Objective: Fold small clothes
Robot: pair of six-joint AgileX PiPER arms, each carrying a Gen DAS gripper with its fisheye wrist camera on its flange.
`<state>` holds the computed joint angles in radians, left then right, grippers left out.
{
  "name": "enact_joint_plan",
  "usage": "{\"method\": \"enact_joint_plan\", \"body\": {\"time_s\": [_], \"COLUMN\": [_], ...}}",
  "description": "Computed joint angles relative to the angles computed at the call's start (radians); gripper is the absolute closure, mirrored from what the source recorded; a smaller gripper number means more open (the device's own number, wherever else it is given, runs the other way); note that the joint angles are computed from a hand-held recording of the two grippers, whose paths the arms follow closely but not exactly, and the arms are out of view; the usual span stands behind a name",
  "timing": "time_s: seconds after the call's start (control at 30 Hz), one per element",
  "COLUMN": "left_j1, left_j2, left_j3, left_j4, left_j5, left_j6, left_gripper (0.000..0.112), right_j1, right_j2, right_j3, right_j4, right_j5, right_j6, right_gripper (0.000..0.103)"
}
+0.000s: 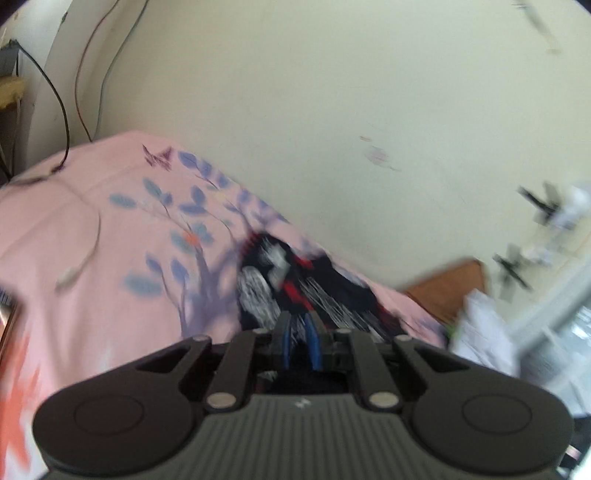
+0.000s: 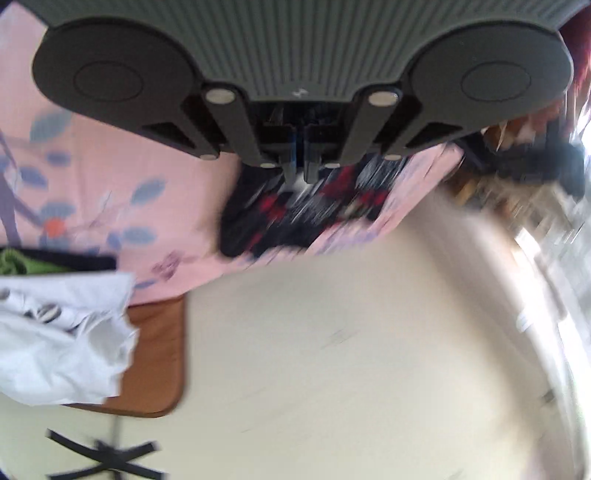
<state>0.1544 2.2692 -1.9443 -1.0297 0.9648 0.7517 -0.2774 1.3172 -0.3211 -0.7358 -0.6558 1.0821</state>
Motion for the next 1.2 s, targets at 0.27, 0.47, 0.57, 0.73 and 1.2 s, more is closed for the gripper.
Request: {"method": "enact_joint_plan", "body": {"time_s": [0.27, 0.47, 0.57, 0.73, 1.2], "left_j1": [-0.018, -0.032, -0.103, -0.113, -0.139], "left_j2": [0.009, -0.083, -0.137, -0.205, -0.187], "left_j3": [0.092, 0.292, 0.400, 0.572, 0.605], "left_j4": [0.101, 0.066, 0.074, -0.356, -0.462], "left_j5": [-0.129, -0.152, -0.312, -0.542, -0.690], "left_j6": [0.048, 0.286, 0.410, 0.829, 0.889], "left_gripper": [0.053, 0.058, 0.106, 0.107, 0.073], "right_j1": [0.118, 0.197, 0.309, 0.467, 0.647], "right_j2": [0.066, 0.217, 0.248, 0.165, 0.248], "right_j3": [-0.012, -0.056, -0.088, 0.009, 0.009], "right_j4": [0.447, 0.373, 0.554, 1.054, 1.530], "right_j5": [0.120, 0.107, 0.174, 0.032, -0.099], "right_j6": [-0.407, -0.408, -0.573, -0.997, -1.309], "right_gripper": [0.056, 0.052, 0.094, 0.093, 0.062]}}
